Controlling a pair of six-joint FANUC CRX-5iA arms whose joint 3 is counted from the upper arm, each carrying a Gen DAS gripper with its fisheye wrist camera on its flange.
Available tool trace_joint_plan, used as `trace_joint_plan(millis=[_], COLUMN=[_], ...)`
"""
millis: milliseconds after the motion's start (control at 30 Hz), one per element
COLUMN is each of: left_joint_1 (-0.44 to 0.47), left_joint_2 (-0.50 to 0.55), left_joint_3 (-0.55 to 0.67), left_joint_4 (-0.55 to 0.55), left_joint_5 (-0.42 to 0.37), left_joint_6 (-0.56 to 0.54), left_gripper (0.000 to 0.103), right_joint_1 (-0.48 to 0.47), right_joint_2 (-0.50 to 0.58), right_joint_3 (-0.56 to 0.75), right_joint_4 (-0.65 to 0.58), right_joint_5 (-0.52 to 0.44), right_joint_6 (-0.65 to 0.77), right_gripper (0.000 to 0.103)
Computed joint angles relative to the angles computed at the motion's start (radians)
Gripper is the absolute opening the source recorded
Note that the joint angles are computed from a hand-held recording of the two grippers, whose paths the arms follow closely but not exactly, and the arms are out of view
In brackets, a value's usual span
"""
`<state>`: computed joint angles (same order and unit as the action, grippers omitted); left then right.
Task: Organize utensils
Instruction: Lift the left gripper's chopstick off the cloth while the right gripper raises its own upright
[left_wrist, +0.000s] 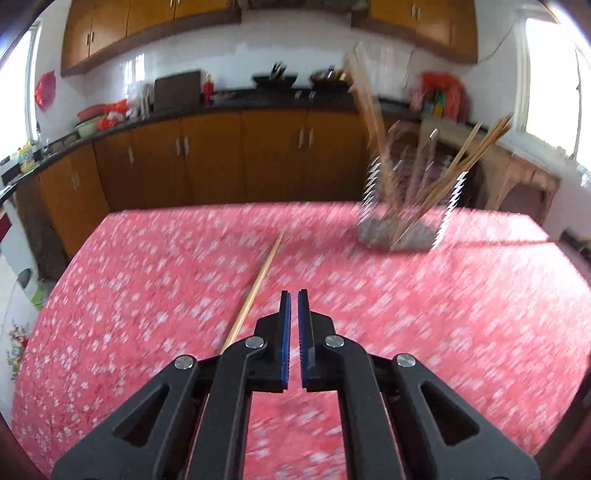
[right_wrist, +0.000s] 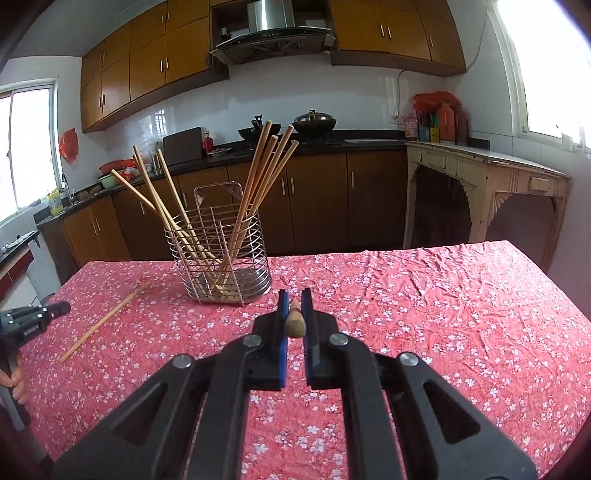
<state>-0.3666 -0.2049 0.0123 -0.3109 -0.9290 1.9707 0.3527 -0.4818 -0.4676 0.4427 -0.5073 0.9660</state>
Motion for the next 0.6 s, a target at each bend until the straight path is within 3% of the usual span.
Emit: trace_joint_plan(millis=[67, 100, 200, 400, 600], left_joint_1=[0.04, 0.051, 0.116, 0.183, 0.159], left_joint_2=[-0.005, -0.005, -0.015, -0.035, -0.008], left_joint_3=[-0.02, -0.023, -0.055, -0.114, -0.105], left_joint_4=[0.033, 0.029, 0.079, 0.147, 0.111], left_joint_5=[-0.021, -0.033, -0.038, -0.035, -0.085], left_joint_6=[-0.043, -0.051, -0.139, -0.296, -0.303], left_gripper=[0.006, 0.011, 0.04, 0.041, 0.041], right_joint_1=[0.004, 0.004, 0.007, -0.001, -0.008], right_joint_2=[-0.003, -0.003, -0.004, 0.004, 0.013], right_joint_3=[-0.004, -0.004, -0.008, 0.005, 0.021], right_joint_4=[0.005, 0.002, 0.004, -0.034, -0.072], right_joint_5=[0.0, 0.0, 0.001, -0.016, -0.028], right_joint_6=[-0.003, 0.0, -0.004, 0.02, 0.043], right_gripper=[0.008, 0.008, 0.008, 0.008, 0.008])
